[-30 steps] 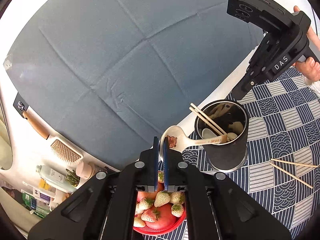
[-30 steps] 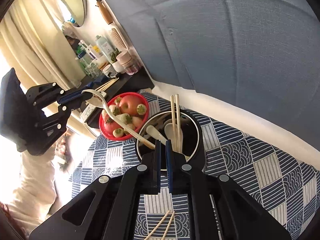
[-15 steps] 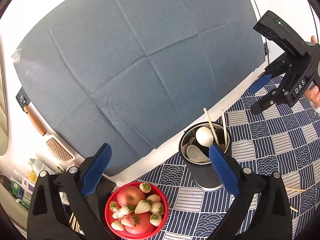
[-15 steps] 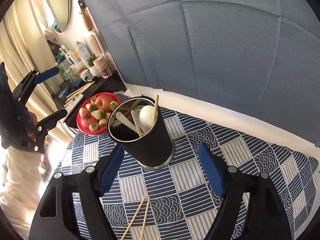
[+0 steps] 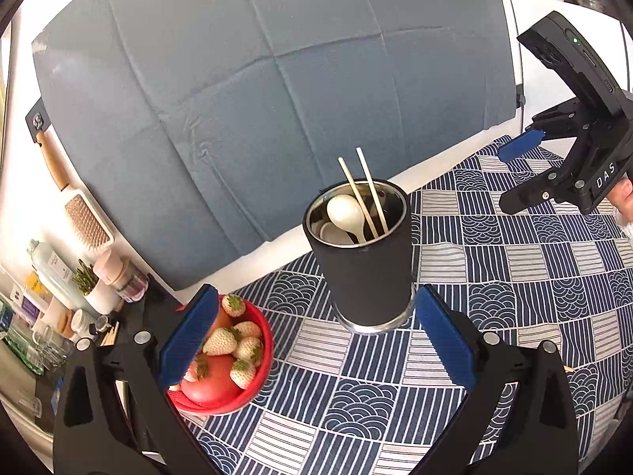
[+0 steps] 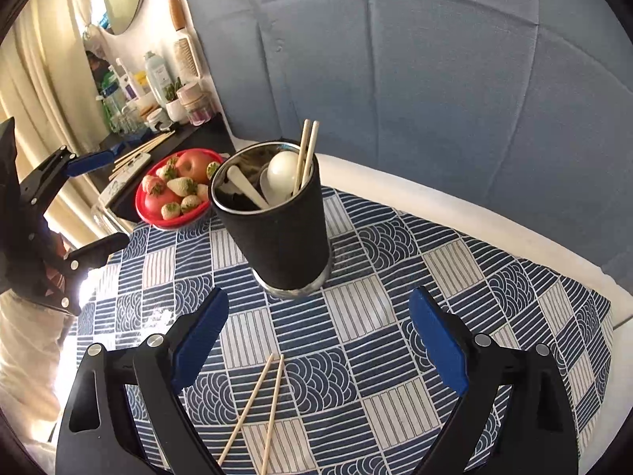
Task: Organize utensils
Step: 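Move both grippers back toward the last two chopsticks on the table, then grasp one chopstick with the right gripper while the left gripper grasps the other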
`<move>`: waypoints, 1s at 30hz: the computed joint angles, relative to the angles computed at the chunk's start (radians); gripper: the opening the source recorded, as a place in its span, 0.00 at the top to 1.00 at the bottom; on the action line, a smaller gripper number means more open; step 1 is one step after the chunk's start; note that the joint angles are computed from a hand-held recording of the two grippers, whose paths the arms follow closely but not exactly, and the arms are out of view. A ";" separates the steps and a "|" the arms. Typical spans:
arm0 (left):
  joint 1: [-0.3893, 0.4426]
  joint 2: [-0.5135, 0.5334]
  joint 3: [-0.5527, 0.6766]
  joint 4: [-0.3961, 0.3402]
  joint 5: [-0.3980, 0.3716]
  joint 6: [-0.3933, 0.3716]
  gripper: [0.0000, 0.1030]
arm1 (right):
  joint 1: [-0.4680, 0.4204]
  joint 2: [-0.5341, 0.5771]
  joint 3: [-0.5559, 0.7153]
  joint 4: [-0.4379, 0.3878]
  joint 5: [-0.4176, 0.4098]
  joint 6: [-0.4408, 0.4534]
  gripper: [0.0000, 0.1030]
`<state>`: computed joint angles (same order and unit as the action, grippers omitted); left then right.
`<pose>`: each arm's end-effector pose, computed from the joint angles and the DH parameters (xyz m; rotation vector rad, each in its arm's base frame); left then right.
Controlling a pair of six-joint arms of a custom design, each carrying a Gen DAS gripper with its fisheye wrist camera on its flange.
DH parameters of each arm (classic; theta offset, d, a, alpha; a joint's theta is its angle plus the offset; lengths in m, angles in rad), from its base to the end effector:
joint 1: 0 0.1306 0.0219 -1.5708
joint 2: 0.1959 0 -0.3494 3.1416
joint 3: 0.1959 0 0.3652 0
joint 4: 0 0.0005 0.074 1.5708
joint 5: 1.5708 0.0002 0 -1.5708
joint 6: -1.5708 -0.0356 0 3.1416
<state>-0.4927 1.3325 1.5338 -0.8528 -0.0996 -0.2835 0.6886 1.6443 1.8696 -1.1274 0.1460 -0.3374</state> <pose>0.3995 -0.2110 0.4862 0.7887 2.0736 -0.0047 0.4193 0.3378 0.4632 -0.3708 2.4503 0.2645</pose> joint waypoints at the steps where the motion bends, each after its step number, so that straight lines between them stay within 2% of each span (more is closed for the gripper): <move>1: -0.002 -0.006 -0.012 -0.002 0.003 0.013 0.06 | 0.006 -0.009 -0.018 0.005 0.003 0.000 0.14; 15: -0.065 -0.056 -0.175 -0.023 0.030 0.151 0.06 | 0.061 -0.098 -0.241 0.024 0.027 -0.025 0.14; 30: -0.162 -0.055 -0.292 -0.034 0.005 0.240 0.06 | 0.095 -0.141 -0.439 0.115 -0.027 -0.057 0.14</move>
<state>-0.6542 1.2771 1.2417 -0.8873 -0.0942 -0.0435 0.7833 1.5032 1.4309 -1.0126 0.1194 -0.3948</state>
